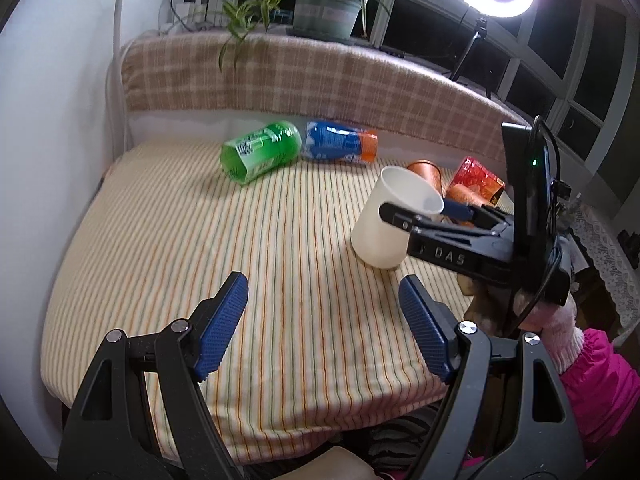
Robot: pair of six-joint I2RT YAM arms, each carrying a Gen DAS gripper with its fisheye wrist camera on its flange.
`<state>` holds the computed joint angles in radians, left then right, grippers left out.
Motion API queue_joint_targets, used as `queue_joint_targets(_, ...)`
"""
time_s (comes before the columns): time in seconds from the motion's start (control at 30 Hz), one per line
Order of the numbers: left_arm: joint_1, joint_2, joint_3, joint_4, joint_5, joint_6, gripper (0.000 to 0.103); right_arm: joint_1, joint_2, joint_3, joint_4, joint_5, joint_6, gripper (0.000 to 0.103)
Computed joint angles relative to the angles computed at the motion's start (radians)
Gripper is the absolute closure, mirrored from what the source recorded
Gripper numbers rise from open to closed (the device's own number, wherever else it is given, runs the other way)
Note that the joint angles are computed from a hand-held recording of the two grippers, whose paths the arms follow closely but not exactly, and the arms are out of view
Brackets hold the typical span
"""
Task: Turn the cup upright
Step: 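Lower the white cup onto the bedspread with the right gripper and open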
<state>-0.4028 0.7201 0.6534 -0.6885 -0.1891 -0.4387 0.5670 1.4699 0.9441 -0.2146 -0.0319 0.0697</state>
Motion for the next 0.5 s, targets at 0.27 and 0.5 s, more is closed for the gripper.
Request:
queue_joint_targets(0.27,-0.042,0.012,0.016,0.021,-0.07,0.012,0.023,0.003,-0.028,-0.019,-0.002,-0.011,0.006,0.022)
queue_joint_targets(0.5,-0.063,0.023,0.024,0.07,-0.134,0.026,0.023,-0.01,-0.108,-0.058,-0.03,-0.035,0.021,0.022)
